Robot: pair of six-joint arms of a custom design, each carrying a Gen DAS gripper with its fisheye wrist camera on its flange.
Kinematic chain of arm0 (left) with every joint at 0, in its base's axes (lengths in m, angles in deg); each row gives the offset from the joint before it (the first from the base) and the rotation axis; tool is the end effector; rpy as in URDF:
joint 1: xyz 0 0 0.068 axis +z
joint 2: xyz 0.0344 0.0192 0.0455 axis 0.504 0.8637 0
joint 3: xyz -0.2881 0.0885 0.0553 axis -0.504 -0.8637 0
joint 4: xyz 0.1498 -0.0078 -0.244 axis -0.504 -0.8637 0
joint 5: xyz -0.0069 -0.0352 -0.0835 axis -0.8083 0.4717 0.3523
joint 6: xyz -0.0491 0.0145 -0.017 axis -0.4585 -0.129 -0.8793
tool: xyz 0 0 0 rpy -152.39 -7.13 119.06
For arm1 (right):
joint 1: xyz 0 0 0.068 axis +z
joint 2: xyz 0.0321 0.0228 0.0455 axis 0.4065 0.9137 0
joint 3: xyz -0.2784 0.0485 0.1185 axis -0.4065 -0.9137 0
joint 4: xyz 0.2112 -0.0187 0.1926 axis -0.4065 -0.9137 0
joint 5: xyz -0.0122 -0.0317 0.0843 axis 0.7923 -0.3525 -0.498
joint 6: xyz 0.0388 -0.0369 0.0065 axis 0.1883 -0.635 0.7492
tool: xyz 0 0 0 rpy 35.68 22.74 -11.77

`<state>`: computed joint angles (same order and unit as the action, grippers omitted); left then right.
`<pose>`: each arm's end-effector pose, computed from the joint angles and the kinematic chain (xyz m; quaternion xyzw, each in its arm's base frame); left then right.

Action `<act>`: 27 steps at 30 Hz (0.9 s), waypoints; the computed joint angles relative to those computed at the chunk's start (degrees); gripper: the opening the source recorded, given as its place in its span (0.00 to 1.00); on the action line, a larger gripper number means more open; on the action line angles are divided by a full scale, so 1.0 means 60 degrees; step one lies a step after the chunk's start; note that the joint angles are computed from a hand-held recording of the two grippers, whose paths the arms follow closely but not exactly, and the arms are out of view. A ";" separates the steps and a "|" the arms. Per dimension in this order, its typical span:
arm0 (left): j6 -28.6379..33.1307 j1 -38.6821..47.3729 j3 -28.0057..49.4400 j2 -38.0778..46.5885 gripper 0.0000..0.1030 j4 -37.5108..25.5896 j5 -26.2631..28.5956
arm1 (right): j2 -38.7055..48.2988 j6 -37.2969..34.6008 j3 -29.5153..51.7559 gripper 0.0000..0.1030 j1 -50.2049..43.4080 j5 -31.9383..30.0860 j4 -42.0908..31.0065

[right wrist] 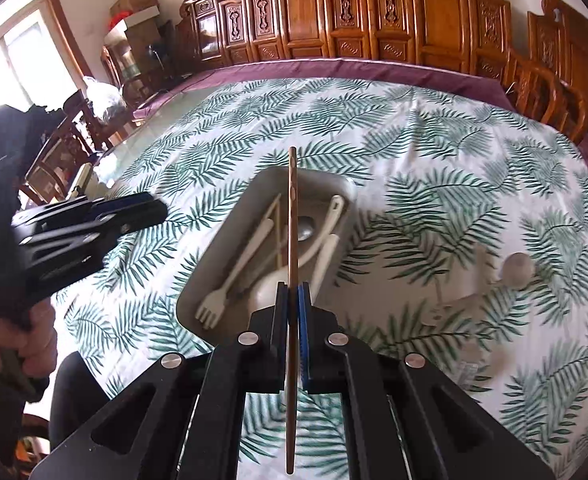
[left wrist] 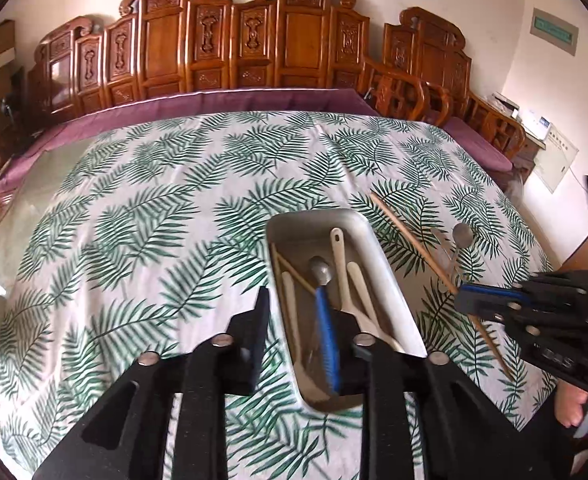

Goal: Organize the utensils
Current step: 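Lower the wooden chopstick into the grey tray and open the right tool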

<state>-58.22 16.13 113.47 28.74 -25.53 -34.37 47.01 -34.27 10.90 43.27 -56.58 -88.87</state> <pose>0.1109 -0.0188 0.3285 -0.1347 0.9277 -0.0006 0.3482 0.2217 0.0942 0.3363 -0.3755 0.8744 0.2187 0.2157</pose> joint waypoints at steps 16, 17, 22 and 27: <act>0.2185 0.3056 -0.0227 -0.2021 0.86 -0.0949 0.1300 | 0.1226 0.2596 -0.0377 0.06 0.1817 0.0862 0.1686; 0.2404 0.3448 -0.0257 -0.2090 0.86 -0.0951 0.1567 | 0.1350 0.2683 -0.0351 0.06 0.1817 0.0867 0.1734; 0.3679 0.5470 -0.0336 -0.2206 0.86 -0.1004 0.3068 | 0.1753 0.3024 -0.0225 0.06 0.2006 0.1165 0.2059; 0.4330 0.6465 -0.0307 -0.2211 0.86 -0.1115 0.3765 | 0.2061 0.3288 -0.0039 0.07 0.2170 0.1296 0.2209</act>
